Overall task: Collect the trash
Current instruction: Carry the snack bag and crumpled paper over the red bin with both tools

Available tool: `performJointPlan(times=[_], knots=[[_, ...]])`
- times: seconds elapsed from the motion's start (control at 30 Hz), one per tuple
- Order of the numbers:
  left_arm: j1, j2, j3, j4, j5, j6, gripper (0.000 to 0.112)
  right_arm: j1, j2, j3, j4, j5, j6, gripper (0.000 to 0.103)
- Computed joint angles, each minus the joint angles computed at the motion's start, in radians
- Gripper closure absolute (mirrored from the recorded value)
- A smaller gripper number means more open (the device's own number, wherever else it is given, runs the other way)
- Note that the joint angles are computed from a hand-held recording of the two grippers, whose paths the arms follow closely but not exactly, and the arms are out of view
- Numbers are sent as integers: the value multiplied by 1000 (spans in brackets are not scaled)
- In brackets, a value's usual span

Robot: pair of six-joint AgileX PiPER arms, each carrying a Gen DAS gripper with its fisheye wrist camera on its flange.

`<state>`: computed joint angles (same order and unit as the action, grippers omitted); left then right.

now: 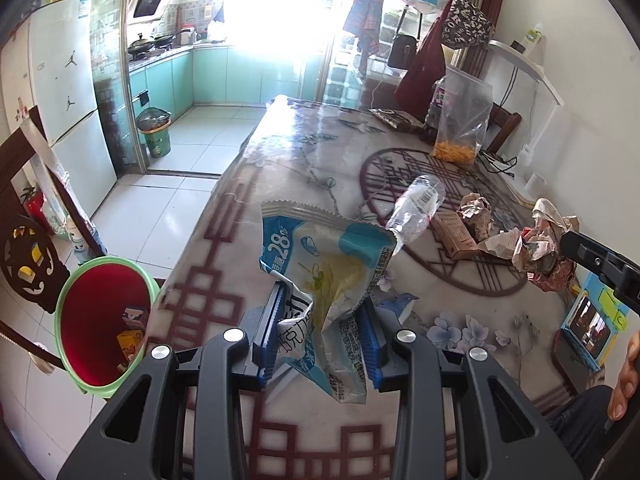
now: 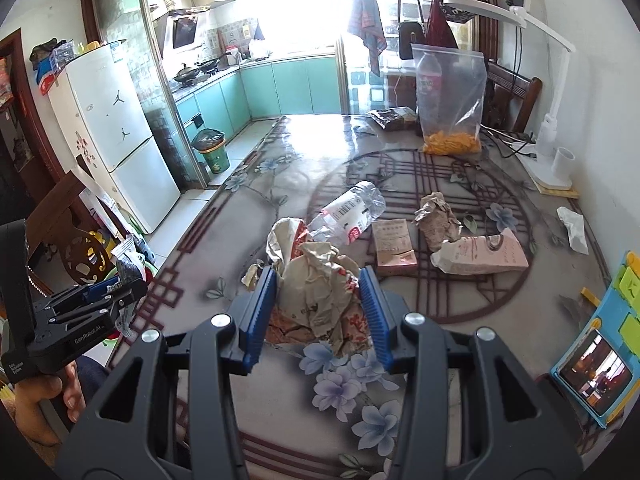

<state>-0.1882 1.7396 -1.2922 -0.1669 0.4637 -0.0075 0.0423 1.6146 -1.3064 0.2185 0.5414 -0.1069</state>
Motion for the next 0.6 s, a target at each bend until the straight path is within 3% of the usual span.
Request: performJointPlan(times=[0.33, 0.6], knots=[[89, -39, 45, -89, -9, 97, 80, 135, 43, -71, -142, 26, 134, 61], [158, -85, 82, -115, -25, 154, 80, 229, 106, -151, -165, 59, 159, 61]])
